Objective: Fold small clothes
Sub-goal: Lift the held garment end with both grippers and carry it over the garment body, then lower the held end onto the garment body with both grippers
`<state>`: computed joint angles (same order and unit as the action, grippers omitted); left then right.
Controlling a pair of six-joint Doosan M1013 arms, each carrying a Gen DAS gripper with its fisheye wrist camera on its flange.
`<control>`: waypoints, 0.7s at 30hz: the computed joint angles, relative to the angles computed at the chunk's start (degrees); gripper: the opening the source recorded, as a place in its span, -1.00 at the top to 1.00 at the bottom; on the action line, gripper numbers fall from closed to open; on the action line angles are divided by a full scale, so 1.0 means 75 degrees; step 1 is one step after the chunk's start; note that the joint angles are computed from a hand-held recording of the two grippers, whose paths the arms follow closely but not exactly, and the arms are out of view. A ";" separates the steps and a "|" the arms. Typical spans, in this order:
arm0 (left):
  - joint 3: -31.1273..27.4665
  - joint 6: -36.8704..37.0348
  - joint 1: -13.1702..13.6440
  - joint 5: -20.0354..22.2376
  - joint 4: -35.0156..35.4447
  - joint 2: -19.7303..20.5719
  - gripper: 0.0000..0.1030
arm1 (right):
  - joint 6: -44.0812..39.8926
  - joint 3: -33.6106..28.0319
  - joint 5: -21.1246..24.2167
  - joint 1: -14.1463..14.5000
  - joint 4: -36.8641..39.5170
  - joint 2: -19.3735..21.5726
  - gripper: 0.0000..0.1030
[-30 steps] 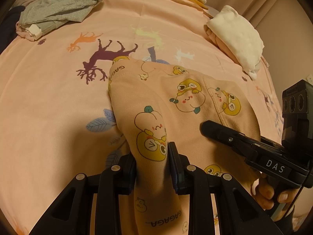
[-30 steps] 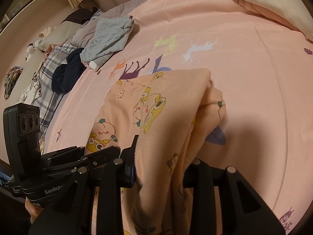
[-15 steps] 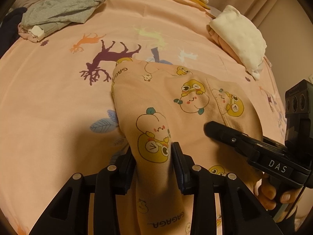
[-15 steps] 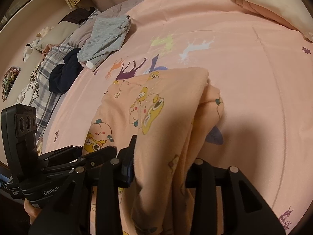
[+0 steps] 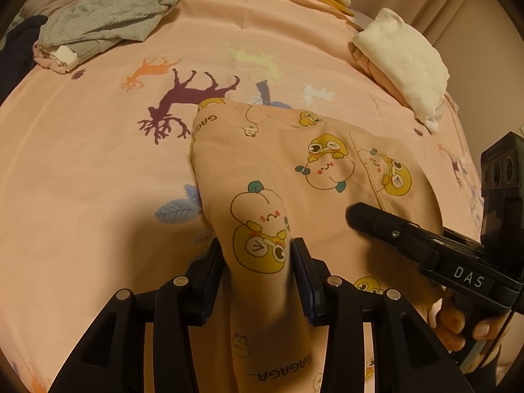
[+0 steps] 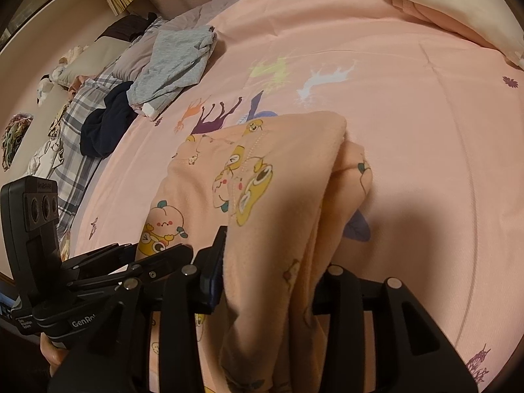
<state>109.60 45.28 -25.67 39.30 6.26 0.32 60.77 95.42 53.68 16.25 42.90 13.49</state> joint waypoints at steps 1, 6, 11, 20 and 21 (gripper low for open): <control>-0.0009 0.0004 0.0000 0.0002 -0.0007 0.0007 0.22 | 0.0008 -0.0001 -0.0004 -0.0001 -0.0004 0.0001 0.22; -0.0003 -0.0080 -0.0017 0.0019 0.0074 0.0004 0.18 | 0.0011 0.0000 -0.0003 -0.0003 -0.0004 0.0000 0.22; -0.0001 -0.0076 -0.0012 0.0026 0.0084 0.0003 0.17 | 0.0021 0.0001 -0.0011 -0.0006 0.0000 -0.0001 0.21; -0.0006 -0.0057 -0.0011 0.0031 0.0089 0.0009 0.15 | 0.0026 -0.0001 -0.0003 -0.0015 0.0004 -0.0001 0.21; 0.0001 -0.0053 -0.0003 0.0034 0.0093 0.0001 0.15 | 0.0031 -0.0001 -0.0003 -0.0016 0.0002 -0.0001 0.21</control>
